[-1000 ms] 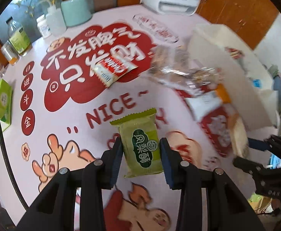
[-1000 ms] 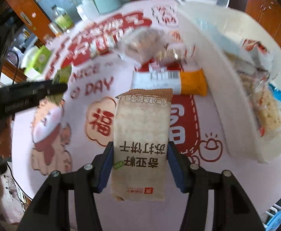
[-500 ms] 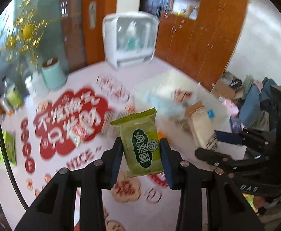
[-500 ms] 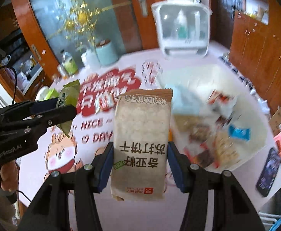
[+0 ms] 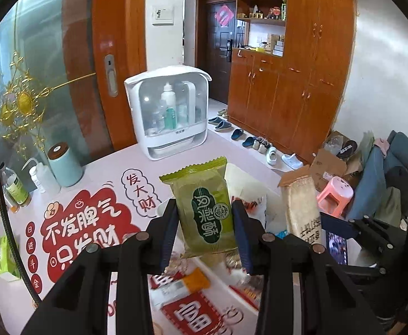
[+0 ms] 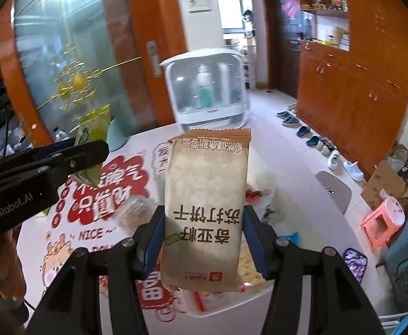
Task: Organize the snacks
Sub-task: 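Lift both held packets and carry them over the white bin, then open both grippers to drop the packets into the white bin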
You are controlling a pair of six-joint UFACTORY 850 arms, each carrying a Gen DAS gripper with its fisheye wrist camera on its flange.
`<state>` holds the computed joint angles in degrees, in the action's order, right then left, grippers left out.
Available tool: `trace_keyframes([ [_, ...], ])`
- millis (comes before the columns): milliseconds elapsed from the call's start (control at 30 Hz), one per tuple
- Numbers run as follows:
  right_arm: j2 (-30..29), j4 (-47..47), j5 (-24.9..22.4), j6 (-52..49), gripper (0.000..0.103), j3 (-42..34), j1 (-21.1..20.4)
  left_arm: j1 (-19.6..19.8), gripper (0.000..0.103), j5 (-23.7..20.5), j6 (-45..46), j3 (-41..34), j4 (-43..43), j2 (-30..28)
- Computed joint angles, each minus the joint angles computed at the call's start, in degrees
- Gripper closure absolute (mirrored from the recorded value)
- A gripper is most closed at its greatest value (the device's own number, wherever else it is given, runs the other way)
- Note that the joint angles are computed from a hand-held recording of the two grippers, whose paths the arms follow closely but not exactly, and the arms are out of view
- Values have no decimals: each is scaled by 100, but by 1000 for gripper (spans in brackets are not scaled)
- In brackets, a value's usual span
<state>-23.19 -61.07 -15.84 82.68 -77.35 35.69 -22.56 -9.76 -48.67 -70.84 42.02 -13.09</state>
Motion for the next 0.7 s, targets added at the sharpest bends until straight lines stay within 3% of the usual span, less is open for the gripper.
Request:
trace_keyframes([
  [67, 6, 12, 64, -23, 48, 40, -134, -148, 66, -204, -608, -242, 557, -239],
  [400, -199, 932, 373, -1000, 48, 23, -609, -484, 66, -829, -623, -1170, 293, -1148],
  [700, -523, 2317, 384, -2472, 48, -214, -788, -518, 66, -1176, -385, -1526, -55, -1554],
])
